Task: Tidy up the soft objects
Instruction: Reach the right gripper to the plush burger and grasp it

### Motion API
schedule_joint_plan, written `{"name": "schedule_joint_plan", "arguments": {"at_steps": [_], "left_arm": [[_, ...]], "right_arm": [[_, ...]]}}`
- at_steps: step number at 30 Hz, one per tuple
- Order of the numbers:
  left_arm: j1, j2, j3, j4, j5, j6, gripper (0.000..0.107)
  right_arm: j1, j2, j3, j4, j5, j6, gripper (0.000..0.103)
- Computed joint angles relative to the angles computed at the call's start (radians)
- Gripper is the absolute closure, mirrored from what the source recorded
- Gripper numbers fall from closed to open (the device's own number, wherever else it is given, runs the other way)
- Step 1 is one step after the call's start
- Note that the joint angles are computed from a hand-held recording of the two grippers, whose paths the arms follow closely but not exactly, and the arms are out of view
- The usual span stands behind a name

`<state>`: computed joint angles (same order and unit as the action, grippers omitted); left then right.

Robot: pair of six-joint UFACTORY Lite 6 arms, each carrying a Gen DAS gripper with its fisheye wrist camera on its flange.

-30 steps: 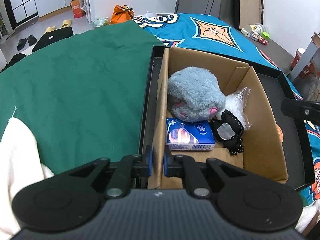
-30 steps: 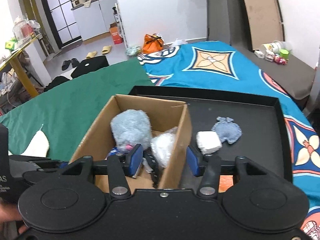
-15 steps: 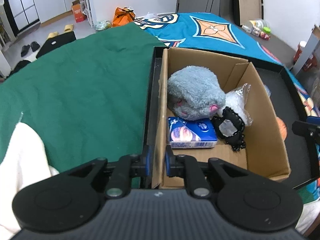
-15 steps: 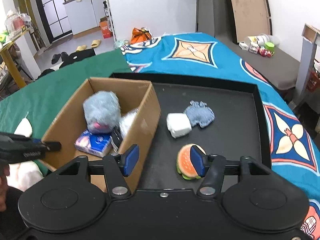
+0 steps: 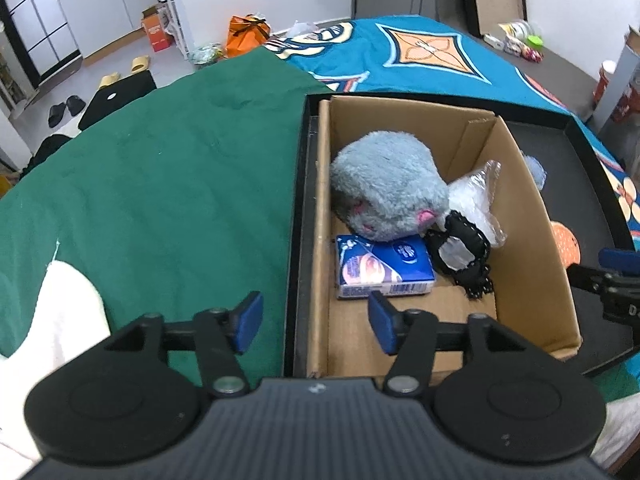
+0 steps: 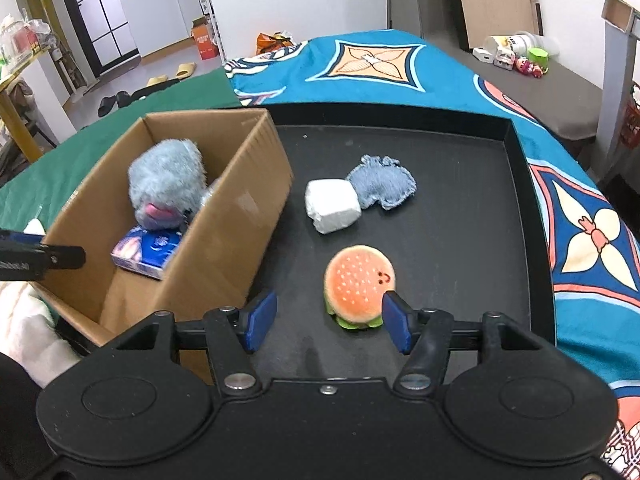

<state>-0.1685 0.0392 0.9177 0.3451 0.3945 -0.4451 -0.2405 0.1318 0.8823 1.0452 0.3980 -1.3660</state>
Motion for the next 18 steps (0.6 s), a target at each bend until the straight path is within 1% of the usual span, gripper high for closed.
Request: {"name": "schedule_joint_plan", "arguments": {"at_steps": [3,6,10,12,17,18], "left_arm": [[-0.023,0.018,0.02,0.019,0.015,-0.005,0.036],[-0.048,0.051,0.053,0.083,0.04,-0.057,0.033],[-0.064,0.099,0.095,0.11,0.067,-0.064,0.032],[-0.073,0.127,0.119,0.128,0.079,-0.075,0.032],[-0.087,0.182,0.167,0.143,0.09,-0.083,0.031],[-0.091,0.195,0.178,0.146,0.093,-0.085,0.031]], "right_arm": [[-0.01,0.03,0.001,0.063,-0.017,-0.062,0.038],[-0.014,0.069,0.014,0.121,-0.025,-0.098,0.036],[0.0,0.115,0.027,0.211,-0.062,-0.172,0.033],[-0.001,0.136,0.038,0.223,-0.066,-0.18,0.031],[0.007,0.185,0.064,0.26,-0.096,-0.228,0.03],[0.004,0.197,0.067,0.293,-0.09,-0.267,0.03]]}}
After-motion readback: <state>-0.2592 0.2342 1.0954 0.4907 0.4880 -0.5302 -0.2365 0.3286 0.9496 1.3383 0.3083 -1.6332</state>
